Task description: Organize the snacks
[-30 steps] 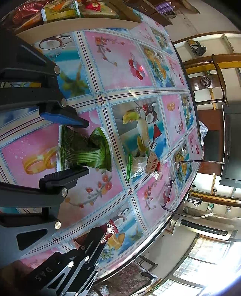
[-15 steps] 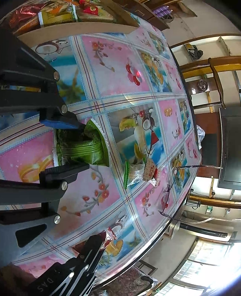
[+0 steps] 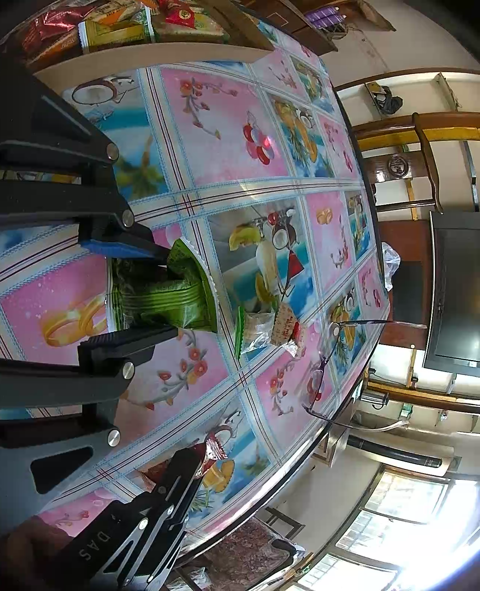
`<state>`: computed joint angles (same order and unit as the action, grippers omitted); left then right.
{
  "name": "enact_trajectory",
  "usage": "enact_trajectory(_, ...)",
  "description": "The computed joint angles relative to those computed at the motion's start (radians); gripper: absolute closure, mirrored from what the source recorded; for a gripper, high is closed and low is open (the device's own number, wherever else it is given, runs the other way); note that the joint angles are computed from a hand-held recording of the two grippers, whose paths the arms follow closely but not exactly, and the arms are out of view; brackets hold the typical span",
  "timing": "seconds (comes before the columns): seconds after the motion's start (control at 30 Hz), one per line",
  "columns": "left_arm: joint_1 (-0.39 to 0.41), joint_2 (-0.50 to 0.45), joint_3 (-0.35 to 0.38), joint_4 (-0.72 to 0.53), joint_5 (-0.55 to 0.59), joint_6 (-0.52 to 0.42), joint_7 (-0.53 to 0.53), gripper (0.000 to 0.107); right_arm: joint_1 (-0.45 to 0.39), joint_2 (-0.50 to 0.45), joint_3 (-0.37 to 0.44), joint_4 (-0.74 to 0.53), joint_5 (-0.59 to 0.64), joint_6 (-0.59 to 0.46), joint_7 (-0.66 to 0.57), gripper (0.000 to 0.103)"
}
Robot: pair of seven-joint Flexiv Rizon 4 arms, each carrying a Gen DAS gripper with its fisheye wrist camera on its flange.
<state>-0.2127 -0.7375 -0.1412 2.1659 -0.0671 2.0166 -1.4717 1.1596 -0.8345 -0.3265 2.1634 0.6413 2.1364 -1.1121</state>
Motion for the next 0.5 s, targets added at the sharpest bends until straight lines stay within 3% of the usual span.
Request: enact_trajectory(0.5, 0.009, -0.002, -0.007, -0.003, 0.009, -0.006, -0.004, 0.076, 0.031, -0.005, -0.028, 0.003, 0.013, -0.008, 0.005, 0.084)
